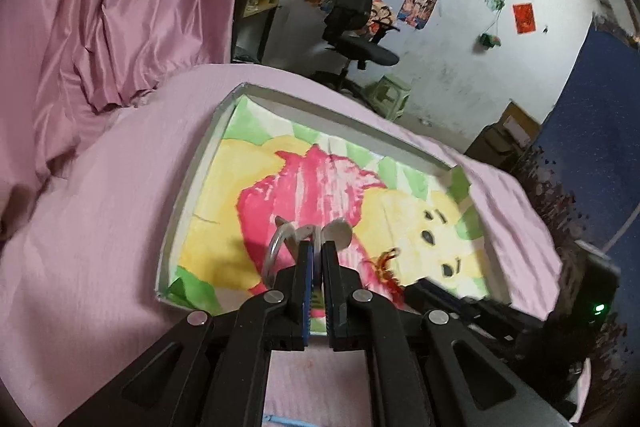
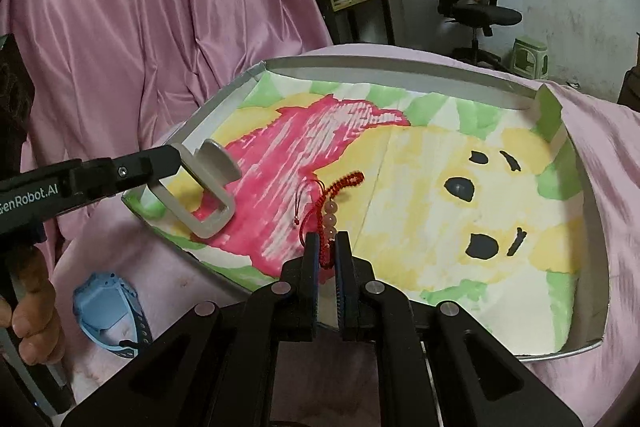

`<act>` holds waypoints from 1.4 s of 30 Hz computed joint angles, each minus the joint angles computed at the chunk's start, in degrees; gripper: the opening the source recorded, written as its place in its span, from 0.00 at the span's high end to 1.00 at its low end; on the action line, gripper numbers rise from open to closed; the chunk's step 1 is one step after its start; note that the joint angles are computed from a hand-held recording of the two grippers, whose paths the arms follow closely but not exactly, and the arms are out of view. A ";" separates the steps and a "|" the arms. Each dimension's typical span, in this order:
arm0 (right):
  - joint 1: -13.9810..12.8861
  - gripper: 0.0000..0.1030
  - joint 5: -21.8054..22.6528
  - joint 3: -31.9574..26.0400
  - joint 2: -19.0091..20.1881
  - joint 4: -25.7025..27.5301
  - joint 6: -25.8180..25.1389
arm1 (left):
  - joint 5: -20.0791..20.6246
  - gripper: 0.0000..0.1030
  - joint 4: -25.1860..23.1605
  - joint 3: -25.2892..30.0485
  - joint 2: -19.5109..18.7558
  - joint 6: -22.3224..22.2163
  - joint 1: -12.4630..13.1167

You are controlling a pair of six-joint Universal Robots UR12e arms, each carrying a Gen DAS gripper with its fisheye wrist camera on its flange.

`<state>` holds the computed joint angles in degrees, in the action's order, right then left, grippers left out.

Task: Organize jewelry
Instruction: 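Carry the caddy and bracelet into the grey tray and open both tools, then lift both tools out of the tray back toward the remaining items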

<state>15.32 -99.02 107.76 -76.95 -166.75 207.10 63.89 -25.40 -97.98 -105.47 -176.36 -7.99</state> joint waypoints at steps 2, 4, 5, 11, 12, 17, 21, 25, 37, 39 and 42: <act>0.04 0.88 -0.61 0.33 -0.27 -0.18 0.12 | 0.61 0.76 -0.29 -0.26 0.24 0.75 0.00; 0.30 0.75 -1.64 0.99 -0.66 -1.45 0.48 | 1.22 0.59 2.02 -1.61 0.81 0.16 0.13; 0.41 0.69 -2.10 1.59 -1.08 -2.32 0.52 | 1.17 0.50 3.19 -2.19 1.02 -0.37 0.32; 2.34 0.67 -7.73 4.27 -2.85 -8.63 -0.71 | 0.26 0.38 10.31 -6.84 3.63 0.22 1.30; 2.79 0.62 -8.94 4.86 -3.14 -10.28 -0.82 | 0.22 0.33 11.83 -7.66 4.11 0.29 1.38; 4.88 0.46 -13.87 7.38 -4.24 -17.95 -0.85 | -0.10 0.18 20.14 -12.45 7.07 1.50 2.25; 7.20 0.29 -18.46 9.07 -4.89 -22.62 -1.54 | -0.77 0.11 23.85 -15.48 9.33 2.97 3.24; 9.21 0.18 -21.68 9.82 -5.32 -24.74 -1.93 | -1.56 0.10 25.63 -17.80 11.27 3.87 4.30; 13.81 0.03 -27.71 10.81 -5.67 -25.71 -4.53 | -3.67 0.08 24.06 -21.21 14.06 6.43 7.63; 14.22 0.03 -28.00 10.80 -5.67 -24.64 -5.42 | -4.11 0.08 21.93 -21.22 14.22 6.84 8.24; 14.25 0.03 -27.59 10.75 -6.01 -21.59 -5.87 | -3.78 0.08 17.72 -20.49 13.99 7.81 8.82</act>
<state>29.57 -126.61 118.51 -82.96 -188.34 201.23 60.10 -7.68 -118.47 -91.48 -168.55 0.83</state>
